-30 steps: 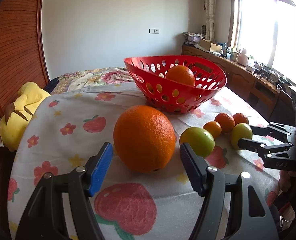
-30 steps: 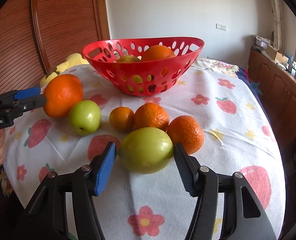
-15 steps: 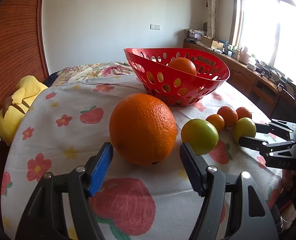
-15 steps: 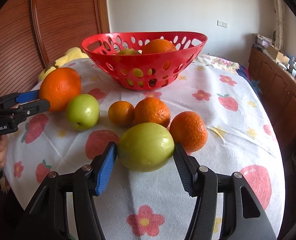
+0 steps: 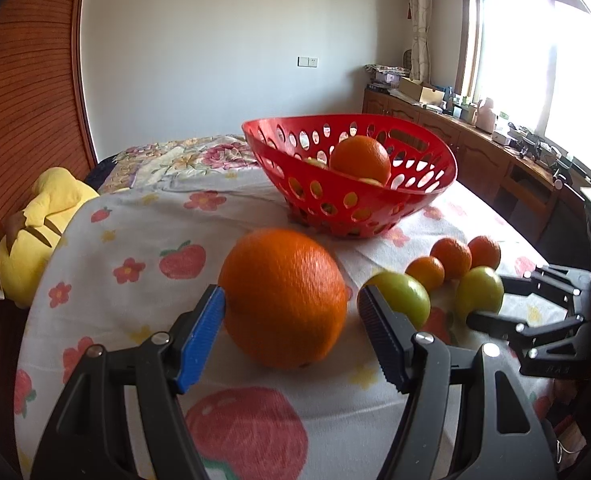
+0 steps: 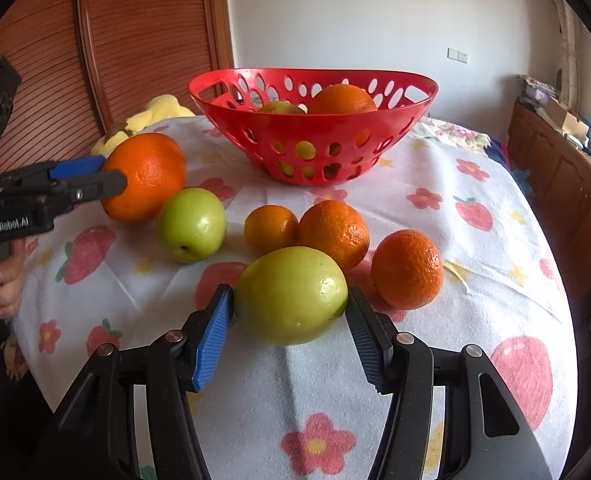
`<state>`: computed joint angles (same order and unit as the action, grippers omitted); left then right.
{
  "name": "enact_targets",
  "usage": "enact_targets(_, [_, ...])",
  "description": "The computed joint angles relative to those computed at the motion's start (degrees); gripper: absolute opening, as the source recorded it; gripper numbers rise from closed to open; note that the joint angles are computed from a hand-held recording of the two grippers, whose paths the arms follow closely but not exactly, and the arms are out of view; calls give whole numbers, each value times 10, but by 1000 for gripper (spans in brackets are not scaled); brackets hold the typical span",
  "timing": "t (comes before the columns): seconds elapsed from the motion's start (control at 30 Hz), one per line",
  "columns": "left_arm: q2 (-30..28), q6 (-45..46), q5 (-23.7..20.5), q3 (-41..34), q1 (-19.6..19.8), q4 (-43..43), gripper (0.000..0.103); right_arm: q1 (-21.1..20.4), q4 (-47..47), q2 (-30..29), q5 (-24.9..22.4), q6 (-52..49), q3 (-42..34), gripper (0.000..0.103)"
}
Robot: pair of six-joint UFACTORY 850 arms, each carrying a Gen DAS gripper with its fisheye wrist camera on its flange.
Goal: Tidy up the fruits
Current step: 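Grasp the large orange with the left gripper while the right gripper grasps the yellow-green fruit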
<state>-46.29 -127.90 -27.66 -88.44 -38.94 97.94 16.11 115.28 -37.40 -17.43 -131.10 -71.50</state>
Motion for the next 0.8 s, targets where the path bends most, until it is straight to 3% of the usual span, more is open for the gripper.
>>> enact_targets(0.4, [-19, 110, 23, -49, 17, -85, 71, -4, -6, -3, -10, 8, 0, 59])
enact_targets(0.57, [-38, 209, 19, -78, 20, -178, 73, -4, 0, -3, -8, 0, -1, 59])
enact_targets(0.8, [-39, 222, 45, -77, 26, -195, 79, -3, 5, -3, -8, -5, 0, 59])
